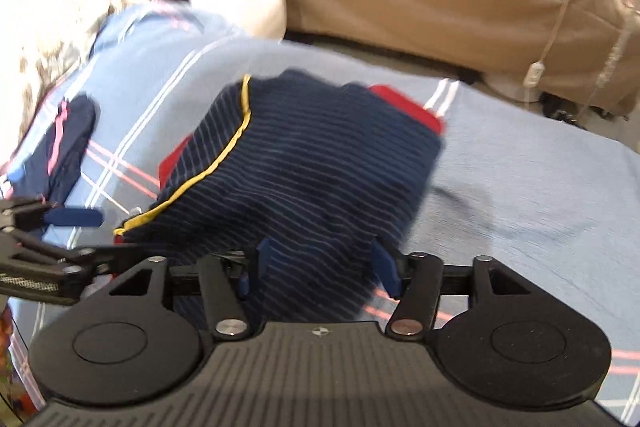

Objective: Fold small clothes

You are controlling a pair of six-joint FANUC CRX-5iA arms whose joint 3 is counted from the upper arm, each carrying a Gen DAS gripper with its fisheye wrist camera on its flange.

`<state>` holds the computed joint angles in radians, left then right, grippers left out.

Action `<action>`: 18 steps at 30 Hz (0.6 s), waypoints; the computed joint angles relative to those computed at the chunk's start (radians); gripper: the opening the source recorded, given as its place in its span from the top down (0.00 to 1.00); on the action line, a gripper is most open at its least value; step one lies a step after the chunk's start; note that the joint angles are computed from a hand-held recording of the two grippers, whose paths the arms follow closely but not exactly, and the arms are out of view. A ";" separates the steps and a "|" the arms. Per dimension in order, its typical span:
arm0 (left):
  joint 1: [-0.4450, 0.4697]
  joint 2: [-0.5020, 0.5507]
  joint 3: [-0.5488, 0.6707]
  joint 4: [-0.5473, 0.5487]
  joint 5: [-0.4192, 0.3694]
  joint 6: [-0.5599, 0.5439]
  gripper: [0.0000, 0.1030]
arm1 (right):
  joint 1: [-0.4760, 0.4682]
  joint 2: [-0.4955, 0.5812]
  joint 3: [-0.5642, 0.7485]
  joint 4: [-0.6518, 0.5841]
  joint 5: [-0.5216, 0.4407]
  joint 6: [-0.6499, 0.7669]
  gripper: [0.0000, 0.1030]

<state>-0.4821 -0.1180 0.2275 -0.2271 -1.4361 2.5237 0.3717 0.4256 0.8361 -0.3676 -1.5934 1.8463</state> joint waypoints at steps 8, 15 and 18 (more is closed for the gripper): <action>-0.134 -0.140 -0.176 0.006 0.171 0.313 0.00 | -0.230 -0.045 -0.019 -0.271 -0.063 -0.166 0.00; -0.111 -0.208 -0.387 0.149 0.409 0.499 0.00 | -0.329 -0.061 -0.080 -0.359 -0.125 -0.395 0.00; -0.170 -0.221 -0.428 0.011 0.509 0.708 0.00 | -0.361 -0.055 -0.073 -0.419 -0.159 -0.447 0.00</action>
